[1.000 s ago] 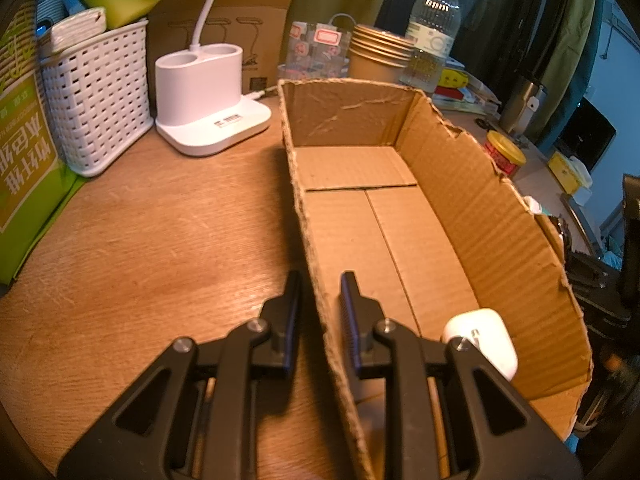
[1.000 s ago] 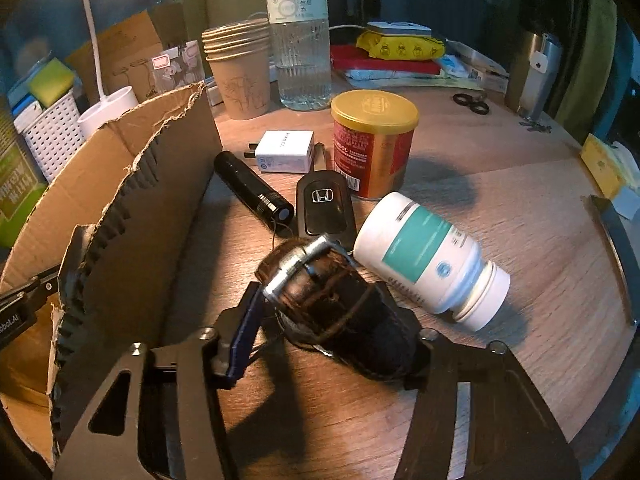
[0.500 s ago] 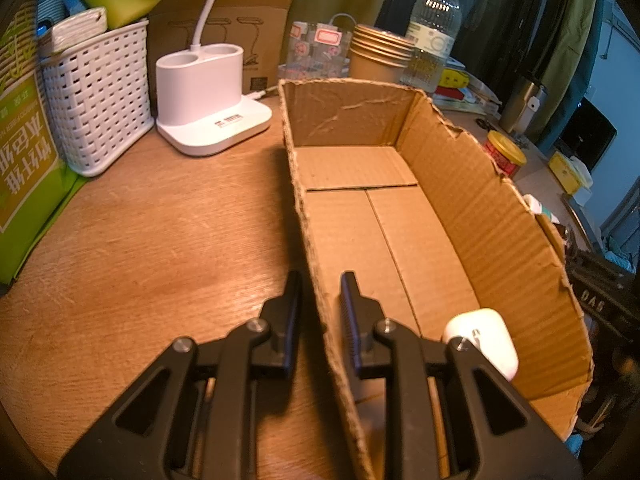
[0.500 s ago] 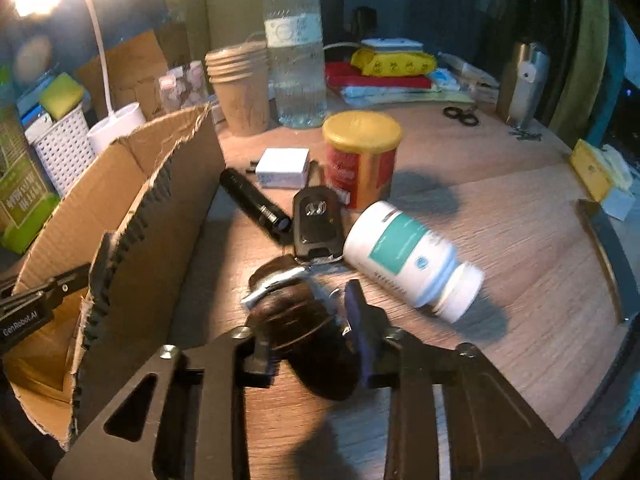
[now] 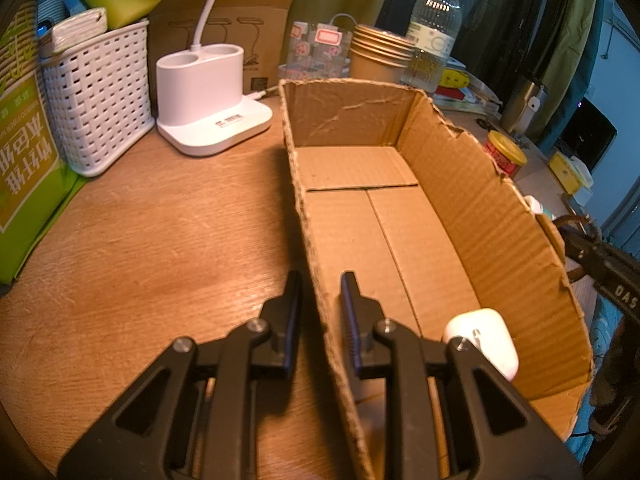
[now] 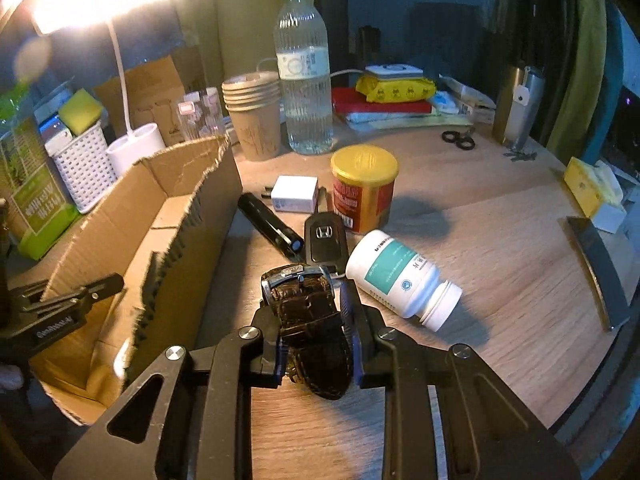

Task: Organize rigid objects
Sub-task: 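Lift the watch with the right gripper and carry it over the box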

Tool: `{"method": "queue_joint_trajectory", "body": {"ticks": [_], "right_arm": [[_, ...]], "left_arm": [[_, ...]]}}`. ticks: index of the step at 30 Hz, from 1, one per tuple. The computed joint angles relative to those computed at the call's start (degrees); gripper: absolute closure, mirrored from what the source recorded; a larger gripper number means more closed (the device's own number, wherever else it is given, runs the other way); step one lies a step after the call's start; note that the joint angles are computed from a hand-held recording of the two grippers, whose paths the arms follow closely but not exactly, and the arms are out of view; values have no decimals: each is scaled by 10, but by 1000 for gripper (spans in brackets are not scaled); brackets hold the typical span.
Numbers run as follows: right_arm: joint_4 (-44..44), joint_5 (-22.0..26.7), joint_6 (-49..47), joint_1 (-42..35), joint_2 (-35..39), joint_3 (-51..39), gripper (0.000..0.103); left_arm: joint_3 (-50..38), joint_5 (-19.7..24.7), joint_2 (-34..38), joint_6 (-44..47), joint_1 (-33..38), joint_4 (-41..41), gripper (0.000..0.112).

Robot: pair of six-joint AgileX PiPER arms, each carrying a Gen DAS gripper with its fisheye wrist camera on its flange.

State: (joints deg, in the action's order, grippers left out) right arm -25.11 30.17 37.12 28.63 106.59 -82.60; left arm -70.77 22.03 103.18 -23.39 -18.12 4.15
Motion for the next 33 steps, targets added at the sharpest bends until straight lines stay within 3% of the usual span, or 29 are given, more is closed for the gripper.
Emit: {"method": "queue_joint_trajectory", "body": {"ticks": [17, 33], "right_arm": [[1, 22, -31, 30, -37, -47, 78], [69, 52, -128, 69, 28, -156, 78]], "left_arm": [[0, 0, 0, 2, 0, -2, 91], [0, 0, 0, 2, 0, -2, 91]]}}
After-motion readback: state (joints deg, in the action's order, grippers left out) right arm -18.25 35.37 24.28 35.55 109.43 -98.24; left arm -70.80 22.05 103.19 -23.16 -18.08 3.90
